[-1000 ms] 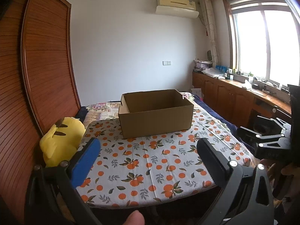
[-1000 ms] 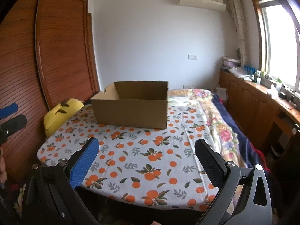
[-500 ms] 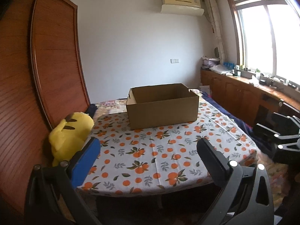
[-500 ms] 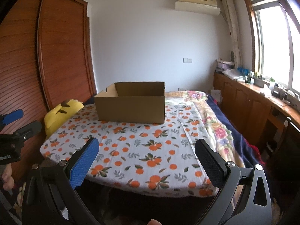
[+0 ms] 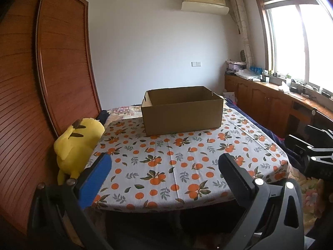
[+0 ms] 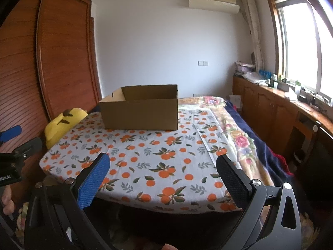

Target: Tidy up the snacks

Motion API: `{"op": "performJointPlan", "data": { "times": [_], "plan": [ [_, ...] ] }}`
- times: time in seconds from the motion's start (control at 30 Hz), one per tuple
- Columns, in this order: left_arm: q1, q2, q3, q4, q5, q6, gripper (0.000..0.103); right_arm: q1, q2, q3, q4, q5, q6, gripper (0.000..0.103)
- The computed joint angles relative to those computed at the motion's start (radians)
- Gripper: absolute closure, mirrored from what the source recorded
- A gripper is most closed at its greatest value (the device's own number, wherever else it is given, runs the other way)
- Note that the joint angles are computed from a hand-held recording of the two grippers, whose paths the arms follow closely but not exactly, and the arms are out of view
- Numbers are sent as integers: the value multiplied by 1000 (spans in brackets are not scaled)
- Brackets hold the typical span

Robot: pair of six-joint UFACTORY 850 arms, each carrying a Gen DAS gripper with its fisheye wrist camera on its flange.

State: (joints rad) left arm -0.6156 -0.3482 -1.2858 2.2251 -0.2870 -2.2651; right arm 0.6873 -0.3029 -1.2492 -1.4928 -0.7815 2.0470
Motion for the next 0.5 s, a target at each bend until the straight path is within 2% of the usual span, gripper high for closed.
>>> {"op": "performJointPlan", "data": {
  "times": [0.5],
  "plan": [
    [5, 1, 6, 15, -1, -23, 0, 4, 5, 5, -5, -16, 8, 0]
  ]
}}
